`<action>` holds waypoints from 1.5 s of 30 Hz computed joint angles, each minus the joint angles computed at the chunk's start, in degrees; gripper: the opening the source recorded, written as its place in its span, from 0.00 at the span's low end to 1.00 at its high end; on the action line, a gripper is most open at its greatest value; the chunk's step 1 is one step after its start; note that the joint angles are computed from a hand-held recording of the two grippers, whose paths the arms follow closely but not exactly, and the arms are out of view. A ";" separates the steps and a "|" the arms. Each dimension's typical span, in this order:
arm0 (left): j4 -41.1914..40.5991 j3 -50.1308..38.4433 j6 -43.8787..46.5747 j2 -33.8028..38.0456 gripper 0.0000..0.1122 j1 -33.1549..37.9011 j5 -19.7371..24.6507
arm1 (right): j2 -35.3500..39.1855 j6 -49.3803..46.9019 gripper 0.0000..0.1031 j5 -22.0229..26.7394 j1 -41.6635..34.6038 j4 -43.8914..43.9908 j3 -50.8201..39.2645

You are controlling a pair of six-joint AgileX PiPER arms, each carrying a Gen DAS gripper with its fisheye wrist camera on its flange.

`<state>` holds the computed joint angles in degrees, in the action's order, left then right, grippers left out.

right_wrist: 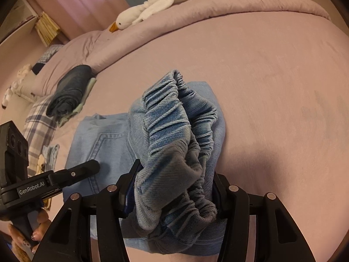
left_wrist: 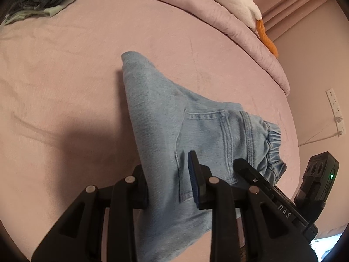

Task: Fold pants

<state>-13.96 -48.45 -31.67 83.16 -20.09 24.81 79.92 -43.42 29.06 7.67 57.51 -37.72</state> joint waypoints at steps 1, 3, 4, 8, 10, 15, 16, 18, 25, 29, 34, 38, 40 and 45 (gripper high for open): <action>1.40 -0.03 -1.48 0.33 0.24 -0.05 0.20 | 0.15 0.41 0.54 -0.20 -0.03 -0.54 0.02; 5.82 0.12 -5.70 0.94 0.26 -0.65 0.68 | 0.41 1.06 0.57 -0.13 -0.28 -1.37 -0.03; 7.00 0.38 -6.55 1.26 0.29 -0.85 0.54 | 0.61 2.03 0.59 -0.50 -0.07 -2.43 -0.10; 5.60 2.95 -5.48 1.47 0.40 -0.39 -2.07 | 0.79 4.35 0.67 -3.08 1.03 -5.33 0.62; 3.24 4.64 -3.75 0.86 0.43 0.08 -3.56 | 0.54 5.11 0.71 -3.64 1.25 -5.96 0.91; 15.96 6.01 -16.19 -0.97 0.49 -3.90 -2.72 | -1.37 14.53 0.76 -5.89 3.02 -15.29 1.57; 17.23 6.17 -17.46 -1.23 0.51 -4.29 -2.39 | -1.90 16.48 0.78 -6.43 3.32 -17.44 1.97; 20.65 6.66 -21.39 -1.72 0.56 -5.39 -1.66 | -2.36 18.22 0.80 -6.81 3.53 -18.79 2.46; 33.49 9.96 -37.88 -3.85 0.67 -11.23 -1.01 | -7.33 14.87 0.81 -7.19 1.26 -14.95 8.09; 40.78 10.31 -46.10 -5.17 0.73 -16.92 4.15 | -10.94 15.73 0.81 -5.22 -0.85 -14.23 10.59; 42.53 14.32 -53.46 -11.89 0.74 -20.26 5.34 | -14.76 17.59 0.82 -1.32 -3.41 -14.26 11.93; 45.80 12.39 -57.46 -14.72 0.75 -26.11 12.68 | -18.75 23.39 0.82 0.08 -2.63 -20.15 12.16; 48.74 11.00 -61.10 -16.15 0.76 -30.48 17.95 | -22.11 32.11 0.82 -0.41 -0.71 -28.29 12.29; 55.76 7.82 -69.92 -18.68 0.89 -41.86 30.68 | -30.15 33.67 0.83 2.91 -3.03 -29.91 12.02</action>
<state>41.80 -40.63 -101.59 64.48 -61.95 55.49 49.77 -9.75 31.96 4.64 27.59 -25.71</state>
